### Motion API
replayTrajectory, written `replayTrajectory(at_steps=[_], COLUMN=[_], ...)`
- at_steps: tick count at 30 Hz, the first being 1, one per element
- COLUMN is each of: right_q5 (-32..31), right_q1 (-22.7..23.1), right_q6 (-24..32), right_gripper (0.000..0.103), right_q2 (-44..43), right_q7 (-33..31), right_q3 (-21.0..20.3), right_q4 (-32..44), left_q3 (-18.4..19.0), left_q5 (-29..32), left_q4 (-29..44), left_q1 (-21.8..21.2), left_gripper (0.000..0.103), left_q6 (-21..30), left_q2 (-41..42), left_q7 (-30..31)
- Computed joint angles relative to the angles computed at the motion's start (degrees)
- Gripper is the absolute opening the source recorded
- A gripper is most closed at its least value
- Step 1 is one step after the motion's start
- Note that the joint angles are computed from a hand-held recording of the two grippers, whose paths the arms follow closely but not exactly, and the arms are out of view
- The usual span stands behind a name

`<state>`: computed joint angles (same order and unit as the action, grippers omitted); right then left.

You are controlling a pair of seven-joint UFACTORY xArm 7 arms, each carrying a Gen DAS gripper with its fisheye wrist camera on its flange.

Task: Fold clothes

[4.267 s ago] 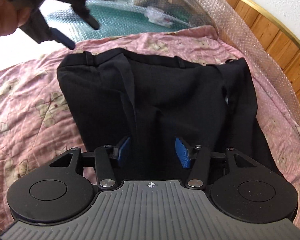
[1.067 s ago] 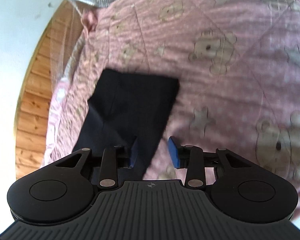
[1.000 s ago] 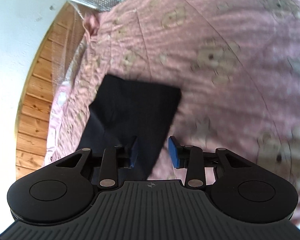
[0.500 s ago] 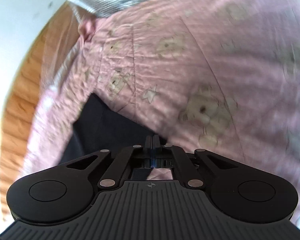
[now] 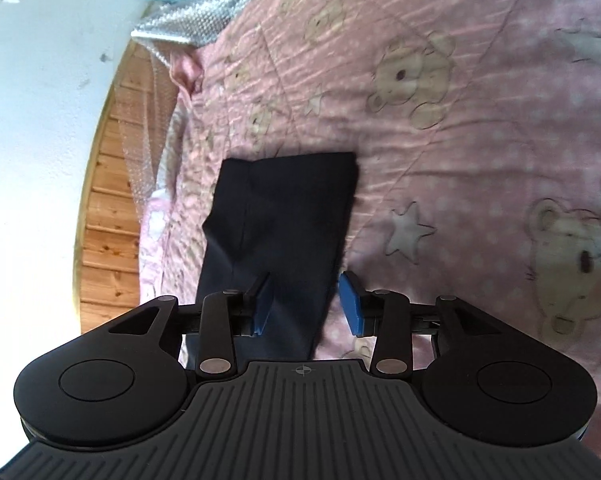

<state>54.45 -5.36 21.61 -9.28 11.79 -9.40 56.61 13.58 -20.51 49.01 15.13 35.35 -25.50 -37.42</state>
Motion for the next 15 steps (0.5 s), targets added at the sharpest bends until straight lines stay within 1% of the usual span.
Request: replayTrajectory(at_steps=[2,3,4,5,6,7,9,11,12,13,14,15], right_q5=[-0.4,-0.6,-0.2,0.2,0.0,-0.3,-1.6,-2.7,-0.5,1.9,2.7,2.3], right_q1=[0.2,0.4,0.8,1.0,1.0,1.0,0.7,-0.4,1.0,1.3,1.3,0.9], right_q6=[-0.7,-1.1,-1.4,-1.7,-2.0,-2.2,-3.0,-3.8,-2.6,-1.4,-0.4,-0.7], right_gripper=[0.042,0.043,0.048,0.055,0.059,0.061,0.060,0.061,0.061,0.060,0.059,0.057], right_q2=[-0.5,-0.5,-0.3,0.1,0.9,1.7,2.8,3.4,3.6,3.8,4.1,4.4], right_q7=[0.3,0.2,-0.5,-1.1,-1.1,-1.1,0.0,1.4,-0.8,-3.2,-5.1,-5.3], right_q3=[0.4,0.5,0.4,0.4,0.4,0.6,1.3,3.0,1.8,1.7,1.8,2.0], right_q4=[-0.6,-0.6,-0.4,0.0,0.8,1.7,2.8,3.3,3.7,4.2,4.5,4.8], left_q3=[0.3,0.4,0.9,1.2,1.2,0.8,0.1,-0.6,-0.4,-0.1,0.2,0.3], left_q5=[-1.7,-2.3,-3.4,-4.5,-4.8,-4.5,-4.0,-3.0,-3.6,-4.1,-4.7,-4.8], left_q4=[-0.5,-0.1,0.7,1.5,2.4,3.1,3.2,2.7,2.1,2.1,2.1,2.7], left_q1=[-0.5,-0.9,-1.7,-2.5,-2.7,-2.6,-2.2,-1.5,-1.9,-2.4,-2.8,-3.3], left_gripper=[0.065,0.065,0.065,0.065,0.065,0.065,0.061,0.048,0.044,0.042,0.042,0.043], left_q6=[-2.4,-3.2,-3.8,-4.2,-4.3,-4.3,-4.7,-5.3,-6.0,-6.0,-5.9,-5.2], left_q2=[0.3,1.0,2.0,3.1,4.1,5.0,5.4,5.1,4.7,4.8,5.0,5.6], left_q7=[-0.4,-0.4,0.3,1.1,1.6,1.6,1.7,1.1,1.7,2.7,3.6,4.5])
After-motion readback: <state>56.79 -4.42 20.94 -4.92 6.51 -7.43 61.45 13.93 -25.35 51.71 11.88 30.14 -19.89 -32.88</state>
